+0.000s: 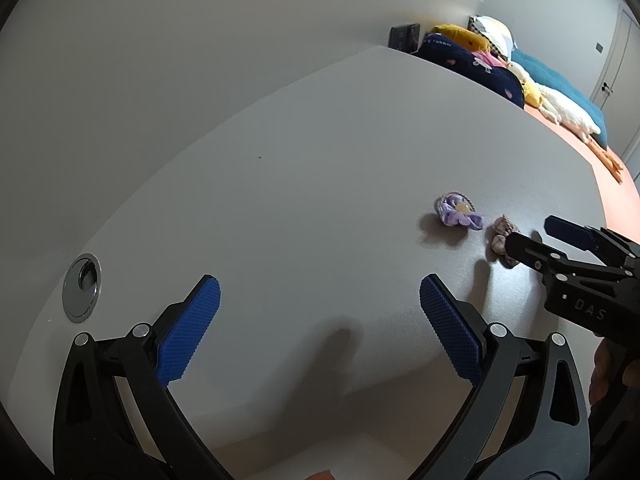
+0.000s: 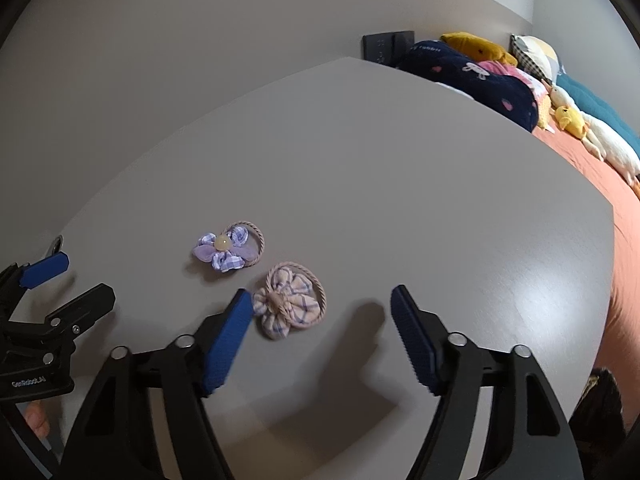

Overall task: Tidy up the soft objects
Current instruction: 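Grasp the purple flower hair tie with the left tool while the right tool grasps the pink hair tie, then lift both hair ties and carry them over the bin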

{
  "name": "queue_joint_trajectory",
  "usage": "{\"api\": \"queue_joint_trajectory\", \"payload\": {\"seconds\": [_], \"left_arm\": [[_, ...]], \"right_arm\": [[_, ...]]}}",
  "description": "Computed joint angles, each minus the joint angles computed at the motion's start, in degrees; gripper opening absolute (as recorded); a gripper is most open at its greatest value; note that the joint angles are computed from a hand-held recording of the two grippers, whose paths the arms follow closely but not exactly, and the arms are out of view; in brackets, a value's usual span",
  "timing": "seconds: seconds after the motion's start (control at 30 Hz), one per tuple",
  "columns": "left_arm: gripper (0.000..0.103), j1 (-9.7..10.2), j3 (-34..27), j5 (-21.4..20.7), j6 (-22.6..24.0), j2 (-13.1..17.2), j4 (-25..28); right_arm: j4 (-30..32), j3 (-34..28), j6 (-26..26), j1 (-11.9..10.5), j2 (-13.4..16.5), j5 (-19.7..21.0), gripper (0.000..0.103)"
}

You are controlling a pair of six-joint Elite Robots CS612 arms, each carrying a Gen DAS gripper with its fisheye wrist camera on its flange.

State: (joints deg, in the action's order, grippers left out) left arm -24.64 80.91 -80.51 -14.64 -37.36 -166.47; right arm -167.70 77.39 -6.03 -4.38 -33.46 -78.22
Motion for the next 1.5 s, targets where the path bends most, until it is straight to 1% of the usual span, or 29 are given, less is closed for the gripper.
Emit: {"api": "queue_joint_trajectory", "payload": {"seconds": [0.13, 0.33, 0.37, 0.47, 0.53, 0.63, 0.8, 0.9, 0.97, 1.03, 1.07, 1.1, 1.13, 1.17, 1.2, 1.33, 1.4, 1.5], "left_arm": [[0.097, -0.14, -0.23, 0.02, 0.2, 0.09, 0.09], [0.097, -0.54, -1.08, -0.36, 1.07, 0.5, 0.26], [0.097, -0.62, -1.31, -0.4, 1.35, 0.63, 0.36], [0.097, -0.91, -1.99, -0.52, 2.16, 0.96, 0.73], [0.097, -1.09, -2.88, -0.91, 2.33, 1.36, 1.15], [0.097, -1.43, -4.05, -1.76, 3.32, 1.94, 0.9], [0.097, -2.56, -6.58, -0.57, 6.14, 3.48, 1.0], [0.096, -3.05, -8.22, -0.56, 7.52, 4.47, 1.37], [0.089, -3.22, -9.39, -0.87, 8.27, 5.11, 1.94], [0.071, -3.25, -11.14, -1.31, 8.51, 5.89, 4.18], [0.067, -3.24, -11.88, -1.41, 8.25, 6.21, 5.24], [0.061, -3.19, -12.65, -1.61, 7.85, 6.56, 6.35], [0.056, -3.19, -13.11, -1.74, 7.54, 6.79, 6.88], [0.053, -3.16, -13.39, -1.91, 7.17, 6.95, 7.26], [0.047, -3.15, -13.53, -2.03, 6.94, 7.04, 7.48], [0.036, -3.4, -13.21, -1.32, 6.94, 6.98, 6.92], [0.033, -3.58, -12.94, -0.69, 7.32, 6.9, 6.56], [0.025, -3.58, -12.57, -0.92, 6.27, 6.66, 6.58]], "right_arm": [[0.54, -0.38, -1.43, 0.23, 0.25, 0.01, 0.06], [0.55, -0.63, -1.54, 0.0, 0.37, 0.78, 0.043], [0.73, -0.75, -1.72, -0.1, 0.39, 1.18, 0.035], [0.94, -1.04, -1.59, -0.54, 0.53, 2.99, 0.023], [-0.14, -0.78, -0.79, -0.83, 0.52, 3.62, 0.022], [-2.21, -0.14, 1.4, -1.32, 0.36, 2.75, 0.022], [-3.1, 0.22, 3.36, -2.43, 0.13, 1.45, 0.022], [-3.57, 0.47, 4.2, -2.97, 0.04, 1.13, 0.022], [-3.76, 0.4, 4.59, -3.47, 0.11, 1.12, 0.022], [-4.25, 0.69, 4.91, -3.87, 0.03, 1.2, 0.022], [-4.45, 0.84, 4.99, -4.05, -0.04, 1.4, 0.022], [-4.71, 1.04, 5.16, -4.25, -0.11, 1.65, 0.022], [-4.89, 1.1, 5.28, -4.4, -0.12, 1.8, 0.022], [-5.06, 1.15, 5.38, -4.54, -0.13, 1.96, 0.022], [-5.36, 1.37, 5.52, -4.69, -0.24, 2.07, 0.022], [-5.94, 1.88, 5.84, -5.04, -0.49, 2.45, 0.022], [-6.25, 2.25, 5.98, -5.18, -0.7, 2.74, 0.022], [-6.93, 3.24, 6.16, -5.45, -1.28, 3.07, 0.022]]}}
